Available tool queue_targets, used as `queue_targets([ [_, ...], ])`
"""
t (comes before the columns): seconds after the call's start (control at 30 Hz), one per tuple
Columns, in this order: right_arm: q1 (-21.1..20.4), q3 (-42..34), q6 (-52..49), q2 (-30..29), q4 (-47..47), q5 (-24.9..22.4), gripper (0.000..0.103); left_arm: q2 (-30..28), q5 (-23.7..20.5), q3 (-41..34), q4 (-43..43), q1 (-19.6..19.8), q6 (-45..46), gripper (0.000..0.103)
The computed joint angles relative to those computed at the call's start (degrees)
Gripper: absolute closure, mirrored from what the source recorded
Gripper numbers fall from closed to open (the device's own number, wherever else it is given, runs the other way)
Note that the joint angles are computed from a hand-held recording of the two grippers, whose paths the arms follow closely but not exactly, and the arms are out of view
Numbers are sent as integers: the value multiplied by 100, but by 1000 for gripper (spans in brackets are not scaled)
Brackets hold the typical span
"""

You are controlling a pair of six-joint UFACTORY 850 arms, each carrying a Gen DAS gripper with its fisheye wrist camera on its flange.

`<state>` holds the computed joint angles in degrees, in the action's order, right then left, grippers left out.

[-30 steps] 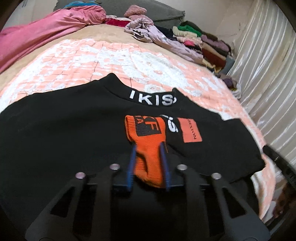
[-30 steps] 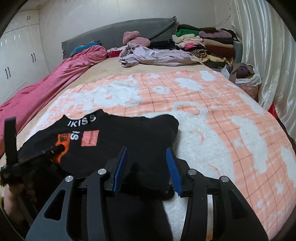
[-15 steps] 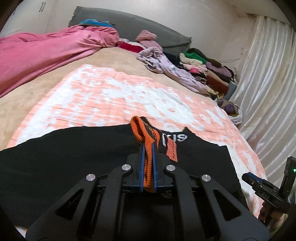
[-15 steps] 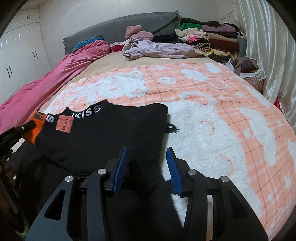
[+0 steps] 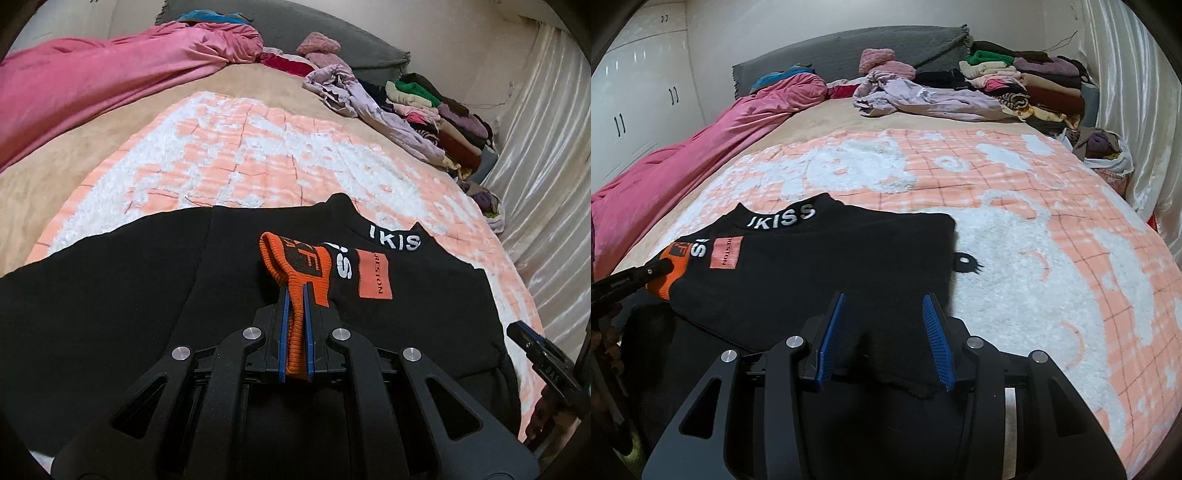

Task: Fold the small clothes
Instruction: 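Grasp the laid orange cuff with the left tool, straighten it, release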

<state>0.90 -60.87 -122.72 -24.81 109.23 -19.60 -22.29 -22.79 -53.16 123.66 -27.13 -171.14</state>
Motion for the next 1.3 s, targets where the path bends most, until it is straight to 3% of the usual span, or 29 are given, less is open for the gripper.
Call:
queue_targets([
  [0.2,201,-144,41,-129,-213,168,61,41,120,33,2,34,52,101],
  [0.33,219,-315,937,-340,-1034,590,61,123,157,122,135,79,-98,100],
  [0.43,121,-381,1616,-459,-1623,488,62,225,77,232,-98,114,37,100],
  [0.73,82,-318,1475,-443,-1499,415,63,524,-309,525,-160,135,-105,100],
  [0.97,58,-265,1447,-401,-1499,387,62,499,-516,393,137,-121,-10,100],
  [1.13,49,-231,1365,-380,-1423,375,62,191,-244,9,-150,-299,707,99],
  [1.3,30,-158,1215,-333,-1295,340,62,-265,411,-392,-1312,-189,2023,91],
])
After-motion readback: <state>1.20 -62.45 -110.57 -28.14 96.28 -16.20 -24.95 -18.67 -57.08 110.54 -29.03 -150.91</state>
